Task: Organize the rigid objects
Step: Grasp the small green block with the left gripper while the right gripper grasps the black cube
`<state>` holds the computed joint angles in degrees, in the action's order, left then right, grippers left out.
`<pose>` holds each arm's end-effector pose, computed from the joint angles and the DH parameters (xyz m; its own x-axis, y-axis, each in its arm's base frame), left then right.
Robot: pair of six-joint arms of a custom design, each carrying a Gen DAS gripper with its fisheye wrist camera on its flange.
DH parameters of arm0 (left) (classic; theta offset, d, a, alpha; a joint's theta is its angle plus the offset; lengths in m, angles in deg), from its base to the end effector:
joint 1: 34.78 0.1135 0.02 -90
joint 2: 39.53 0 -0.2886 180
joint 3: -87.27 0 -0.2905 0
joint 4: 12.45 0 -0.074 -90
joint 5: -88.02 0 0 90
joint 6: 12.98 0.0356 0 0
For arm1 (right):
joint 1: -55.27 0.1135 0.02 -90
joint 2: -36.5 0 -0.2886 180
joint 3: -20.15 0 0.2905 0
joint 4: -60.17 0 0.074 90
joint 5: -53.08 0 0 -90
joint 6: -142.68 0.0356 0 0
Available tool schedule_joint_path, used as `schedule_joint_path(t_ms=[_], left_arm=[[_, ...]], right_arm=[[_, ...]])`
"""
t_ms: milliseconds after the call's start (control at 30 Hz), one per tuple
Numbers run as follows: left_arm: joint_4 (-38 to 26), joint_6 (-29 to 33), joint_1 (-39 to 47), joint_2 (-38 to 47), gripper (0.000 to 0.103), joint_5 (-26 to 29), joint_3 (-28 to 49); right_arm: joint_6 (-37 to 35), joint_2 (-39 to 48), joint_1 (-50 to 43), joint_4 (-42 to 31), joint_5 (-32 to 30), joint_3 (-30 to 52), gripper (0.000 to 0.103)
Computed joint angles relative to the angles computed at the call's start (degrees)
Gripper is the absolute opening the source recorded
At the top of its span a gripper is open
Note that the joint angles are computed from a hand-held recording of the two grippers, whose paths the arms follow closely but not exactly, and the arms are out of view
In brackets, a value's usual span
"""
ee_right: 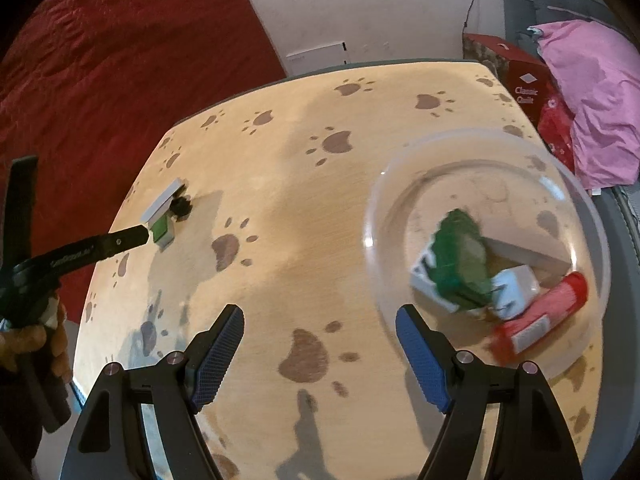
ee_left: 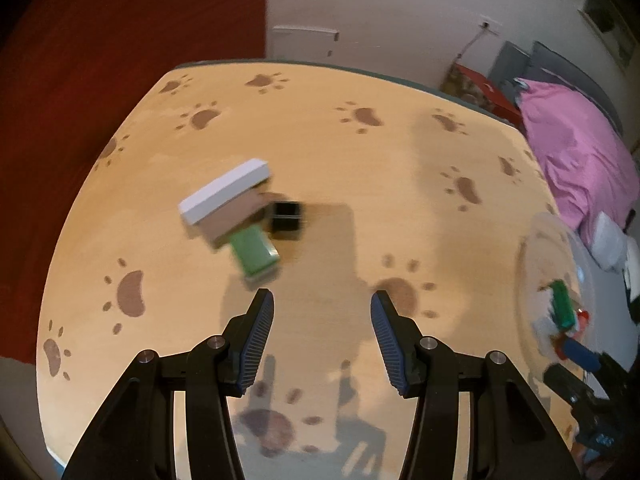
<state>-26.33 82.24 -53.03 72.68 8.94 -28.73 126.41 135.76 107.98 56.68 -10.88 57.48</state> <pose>0.3528 -0.1234 0.0678 -0.8001 0.3579 -0.4814 0.4664 0.8758 -0.1241 0.1622 0.1872 0.0456 -0.7343 0.4593 -0.4998 0.3596 0.8877 0.2875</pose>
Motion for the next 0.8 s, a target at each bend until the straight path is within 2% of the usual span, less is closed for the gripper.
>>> schedule_joint_path(t_ms=[267, 667, 800], left_arm=[[-2.1, 1.5, 4.4, 8.3, 0.052, 1.0, 7.9], [-5.4, 0.8, 4.3, 17.7, 0.051, 1.3, 18.6], [-6.3, 0.3, 4.6, 19.5, 0.045, 2.4, 20.4]], right_arm=[[0.3, 5.7, 0.7, -2.7, -1.3, 6.9, 0.083], [1.2, 10.6, 0.9, -5.2, -2.8, 12.7, 0.084], [0.8, 11.6, 0.4, -5.7, -3.4, 13.9, 0.084]])
